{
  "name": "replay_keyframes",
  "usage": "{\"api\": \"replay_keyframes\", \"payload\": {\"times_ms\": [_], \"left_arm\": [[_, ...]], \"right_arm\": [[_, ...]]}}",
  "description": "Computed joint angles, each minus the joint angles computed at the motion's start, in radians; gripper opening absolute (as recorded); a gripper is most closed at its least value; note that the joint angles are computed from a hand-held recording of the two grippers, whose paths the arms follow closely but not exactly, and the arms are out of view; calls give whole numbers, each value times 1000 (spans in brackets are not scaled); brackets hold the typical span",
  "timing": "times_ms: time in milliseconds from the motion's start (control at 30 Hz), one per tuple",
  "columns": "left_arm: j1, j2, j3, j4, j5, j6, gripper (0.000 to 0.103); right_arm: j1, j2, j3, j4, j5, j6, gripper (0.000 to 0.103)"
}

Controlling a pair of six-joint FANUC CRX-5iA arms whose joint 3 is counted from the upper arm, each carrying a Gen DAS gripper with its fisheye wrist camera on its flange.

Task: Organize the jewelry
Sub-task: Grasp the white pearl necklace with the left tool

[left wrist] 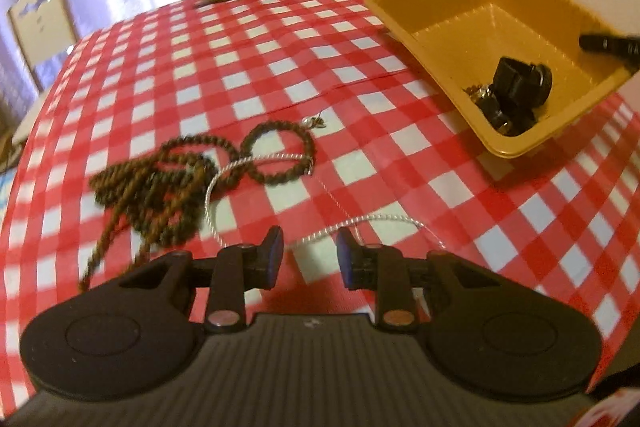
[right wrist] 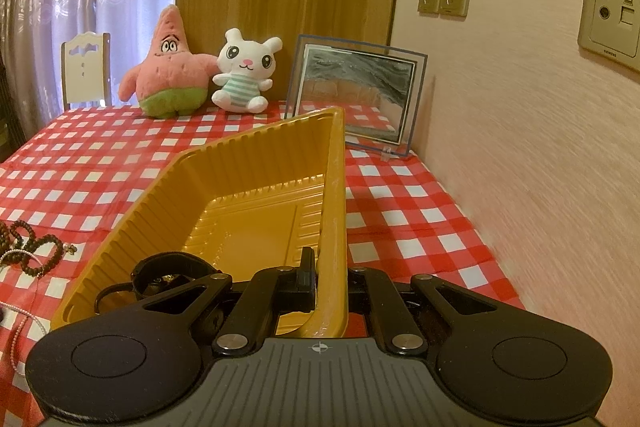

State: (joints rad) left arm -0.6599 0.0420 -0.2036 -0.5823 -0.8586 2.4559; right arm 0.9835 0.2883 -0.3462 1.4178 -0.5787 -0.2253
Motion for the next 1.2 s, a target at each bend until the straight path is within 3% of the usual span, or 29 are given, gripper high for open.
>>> {"api": "replay_keyframes", "payload": {"times_ms": [233,400,467,600,900,1200], "left_arm": [[115,20,-28,207,89,-416,24],[228,16,-86,478,149,-788,5],[229,26,-73,489,134,-847,4],[232,22,-70,491,127,-833,3],[250,-103,-107,512,220,-735,2],[244,-153,-40,514,294,-739,2]], "right_arm": [[1,-2,-7,4,1,-6,5],[-1,-3,-11,9,4,-10,5],[0,-4,-11,4,3,-9,5],[-1,-4,-12,5,4,-9,5],[0,-4,-11,5,3,-9,5],[-3,-3,-12,12,4,-7,5]]}}
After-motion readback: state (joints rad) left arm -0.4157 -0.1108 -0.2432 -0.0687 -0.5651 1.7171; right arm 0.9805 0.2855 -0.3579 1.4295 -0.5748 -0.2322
